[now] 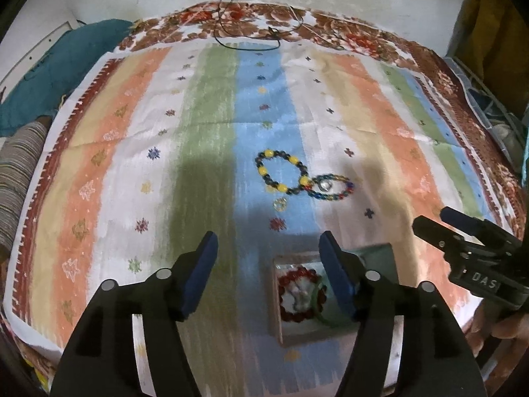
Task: Organize jewelry
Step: 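Move both grippers back over the yellow-black and multicolor bead bracelets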
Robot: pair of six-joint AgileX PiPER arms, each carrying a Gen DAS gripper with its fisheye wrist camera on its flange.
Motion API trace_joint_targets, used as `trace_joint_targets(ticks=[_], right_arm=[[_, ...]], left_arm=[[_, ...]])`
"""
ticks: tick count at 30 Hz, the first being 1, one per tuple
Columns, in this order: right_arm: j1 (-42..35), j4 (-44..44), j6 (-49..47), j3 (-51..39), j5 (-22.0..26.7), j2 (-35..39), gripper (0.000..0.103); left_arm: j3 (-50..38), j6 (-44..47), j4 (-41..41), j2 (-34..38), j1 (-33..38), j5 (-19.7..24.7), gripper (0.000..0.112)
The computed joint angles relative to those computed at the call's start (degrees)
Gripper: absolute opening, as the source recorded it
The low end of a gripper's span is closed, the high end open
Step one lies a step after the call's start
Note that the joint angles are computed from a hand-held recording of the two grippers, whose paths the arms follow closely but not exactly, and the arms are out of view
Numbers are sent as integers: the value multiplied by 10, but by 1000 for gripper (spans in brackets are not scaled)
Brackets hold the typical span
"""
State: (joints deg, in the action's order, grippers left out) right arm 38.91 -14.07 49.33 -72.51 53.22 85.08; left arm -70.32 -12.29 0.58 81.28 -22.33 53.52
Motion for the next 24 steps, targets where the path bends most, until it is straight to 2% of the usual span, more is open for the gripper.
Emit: trace_joint_targets(ticks=[3,5,10,16,24], right_arm=[[0,-29,3,-10,5,15,87],[-2,-36,0,-14,5,23,88],[-38,15,-36,-15,-14,45,89],[-53,19,-51,-39,-6,83,89],[-61,20,-61,-64,-6,112,89]], left_arm=[[6,-20,26,8,3,-31,70],[6,-27,28,20,13,-48,71],[-14,-9,-28,60,43,-51,72],[-28,-21,0,86,23,-69,73],[-42,2,-10,117,17,-84,73]])
